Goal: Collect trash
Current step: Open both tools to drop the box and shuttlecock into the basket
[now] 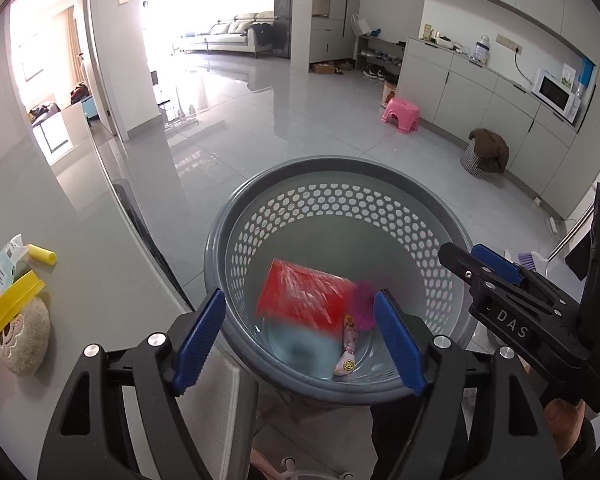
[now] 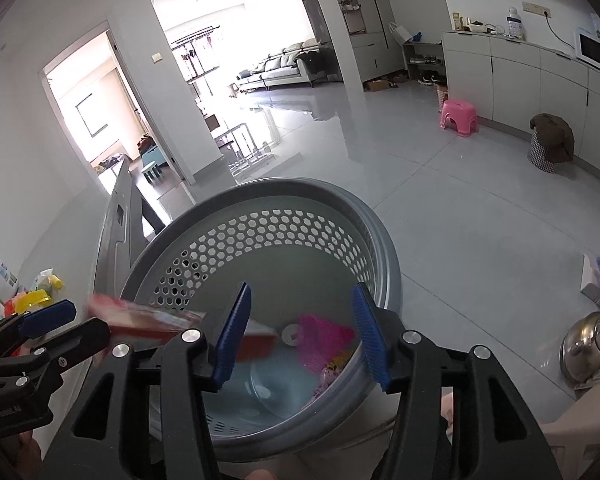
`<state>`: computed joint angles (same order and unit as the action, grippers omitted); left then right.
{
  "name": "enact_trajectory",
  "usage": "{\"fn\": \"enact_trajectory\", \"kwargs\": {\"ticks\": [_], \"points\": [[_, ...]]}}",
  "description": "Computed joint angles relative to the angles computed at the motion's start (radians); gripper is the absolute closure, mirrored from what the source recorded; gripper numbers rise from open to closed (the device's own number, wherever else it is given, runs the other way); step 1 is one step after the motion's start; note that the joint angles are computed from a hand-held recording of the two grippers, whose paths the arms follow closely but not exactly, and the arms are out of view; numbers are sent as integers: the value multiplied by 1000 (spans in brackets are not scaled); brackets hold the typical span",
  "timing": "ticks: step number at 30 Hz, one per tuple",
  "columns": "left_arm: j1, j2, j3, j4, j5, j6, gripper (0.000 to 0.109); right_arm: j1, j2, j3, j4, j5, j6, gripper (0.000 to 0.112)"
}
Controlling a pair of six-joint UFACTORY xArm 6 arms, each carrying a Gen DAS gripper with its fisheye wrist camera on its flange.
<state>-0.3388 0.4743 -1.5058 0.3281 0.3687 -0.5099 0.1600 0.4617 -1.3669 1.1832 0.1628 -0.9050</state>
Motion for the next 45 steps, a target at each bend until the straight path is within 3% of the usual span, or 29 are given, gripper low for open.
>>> {"fn": "enact_trajectory", "kwargs": {"ticks": [26, 45], "points": [[18, -80, 90, 62, -17, -83, 32, 9, -63, 49, 55, 9, -57, 51], [72, -292, 308, 286, -53, -309, 28, 59, -206, 160, 172, 5, -184, 38]]}}
